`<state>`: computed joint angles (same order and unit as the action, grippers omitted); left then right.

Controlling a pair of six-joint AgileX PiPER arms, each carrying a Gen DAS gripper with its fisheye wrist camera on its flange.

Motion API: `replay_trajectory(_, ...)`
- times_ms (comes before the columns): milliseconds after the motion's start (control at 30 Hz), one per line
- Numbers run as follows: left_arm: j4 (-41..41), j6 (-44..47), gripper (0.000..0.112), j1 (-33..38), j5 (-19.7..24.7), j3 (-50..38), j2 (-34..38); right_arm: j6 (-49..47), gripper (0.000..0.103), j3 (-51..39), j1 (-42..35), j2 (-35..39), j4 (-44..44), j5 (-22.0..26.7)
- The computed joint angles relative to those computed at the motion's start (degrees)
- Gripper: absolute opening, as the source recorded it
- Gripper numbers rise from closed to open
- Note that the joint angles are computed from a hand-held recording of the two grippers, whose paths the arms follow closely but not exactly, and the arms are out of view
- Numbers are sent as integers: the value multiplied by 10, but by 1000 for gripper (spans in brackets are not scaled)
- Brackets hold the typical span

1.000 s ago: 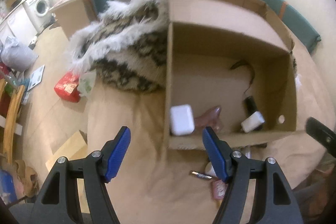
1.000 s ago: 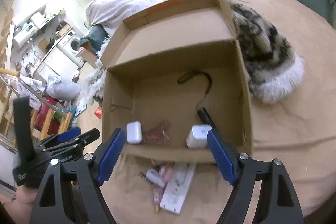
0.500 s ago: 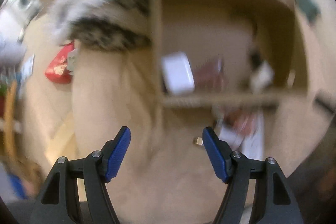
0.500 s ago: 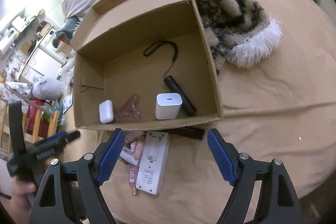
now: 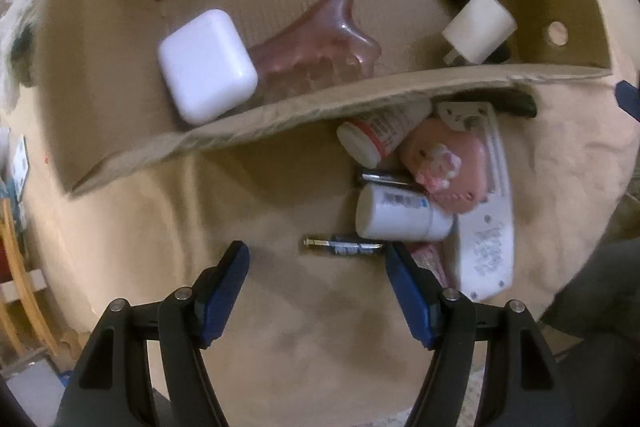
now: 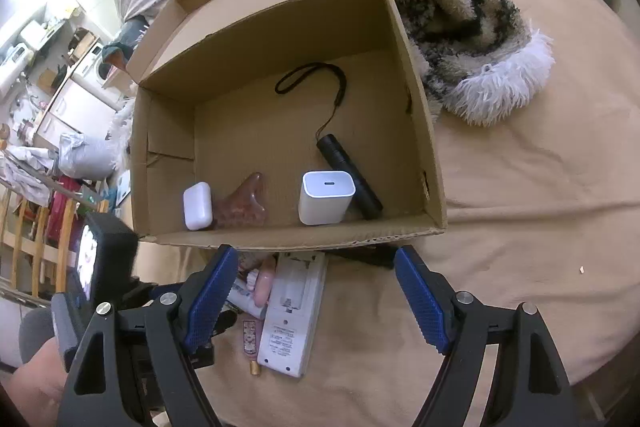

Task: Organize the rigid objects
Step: 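Withdraw both tools from the box toward the remaining items, then grasp the AA battery with the left tool while the right tool grasps the white battery-holder device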

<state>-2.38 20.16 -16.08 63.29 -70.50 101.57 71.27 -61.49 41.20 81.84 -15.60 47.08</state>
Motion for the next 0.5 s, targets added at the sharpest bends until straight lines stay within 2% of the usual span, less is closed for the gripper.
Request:
replay_trajectory(100,-2,2,66,-1,-11,0,10,-27,85,-3,-10,13,32,-2)
replay_trajectory(133,0,3,61,-5,-16,4,7,-42,85,-1,-16,17,52,-8)
replay_trajectory(167,-1,7,50,-7,-18,8,5,-62,85,5,-25,21,80,-18)
replay_trajectory(233,4,8,40,-14,-25,16,-1,-112,85,16,-42,32,146,-38)
replay_trajectory(400,7,-3,40,-5,-23,15,-4,-254,84,36,-76,72,326,-79)
replay_trajectory(500,18,-24,40,20,-20,12,-5,-285,77,9,-73,109,349,-62)
